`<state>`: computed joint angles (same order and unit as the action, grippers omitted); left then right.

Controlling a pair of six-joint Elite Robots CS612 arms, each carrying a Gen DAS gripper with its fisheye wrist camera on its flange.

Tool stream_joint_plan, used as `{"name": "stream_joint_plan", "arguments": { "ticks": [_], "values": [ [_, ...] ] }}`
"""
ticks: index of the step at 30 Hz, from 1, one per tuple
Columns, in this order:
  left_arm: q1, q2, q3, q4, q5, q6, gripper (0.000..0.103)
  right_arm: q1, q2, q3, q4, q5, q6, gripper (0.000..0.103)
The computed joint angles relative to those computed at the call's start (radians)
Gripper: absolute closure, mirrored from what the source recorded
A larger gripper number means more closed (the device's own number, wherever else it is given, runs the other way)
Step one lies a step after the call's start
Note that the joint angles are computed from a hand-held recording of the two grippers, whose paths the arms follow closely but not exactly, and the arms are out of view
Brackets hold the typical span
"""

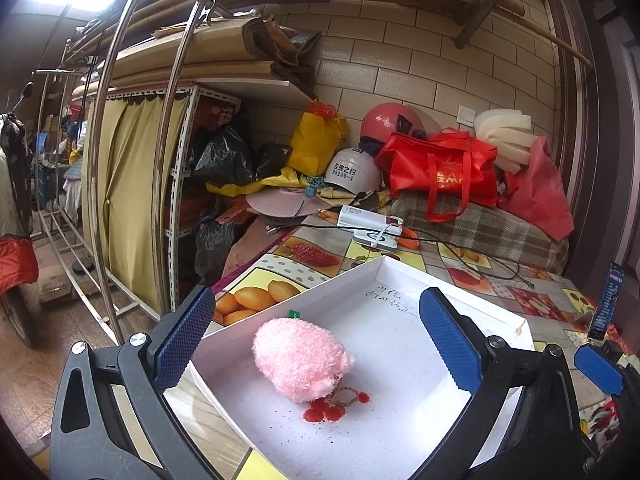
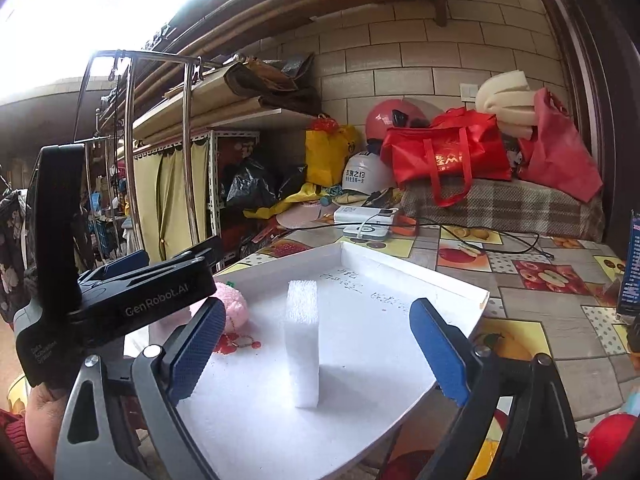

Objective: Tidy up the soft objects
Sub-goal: 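Move both grippers back over the items on the table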

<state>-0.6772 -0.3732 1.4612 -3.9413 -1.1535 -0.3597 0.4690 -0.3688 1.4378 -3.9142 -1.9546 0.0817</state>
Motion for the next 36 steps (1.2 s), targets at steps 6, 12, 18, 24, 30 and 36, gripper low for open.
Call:
{"name": "stream_joint_plan", "arguments": {
  "ticks": [6,12,18,24,30,36],
  "values": [
    [-0.009,0.000,0.008,-0.039,0.022,0.034,0.000,0.013,-0.005,0.020,-0.007,-0.027,-0.009,0.010],
    [-0.026,-0.008,0.028,-0.042,0.020,0.104,0.000,0.002,-0.016,0.059,-0.039,0.031,0.020,0.009],
    [-0.036,-0.016,0.064,-0.100,-0.053,0.142,0.000,-0.019,-0.038,0.122,-0.059,0.059,0.084,0.009],
    [-0.060,-0.037,0.115,-0.120,-0.162,0.206,0.000,-0.054,-0.061,0.197,-0.106,0.057,0.115,0.009],
    [-0.073,-0.055,0.145,-0.126,-0.348,0.233,0.000,-0.083,-0.077,0.294,-0.257,0.141,0.109,0.009],
    [-0.091,-0.079,0.162,-0.035,-0.475,0.271,0.000,-0.063,-0.072,0.366,-0.509,0.082,-0.033,0.000]
  ]
}}
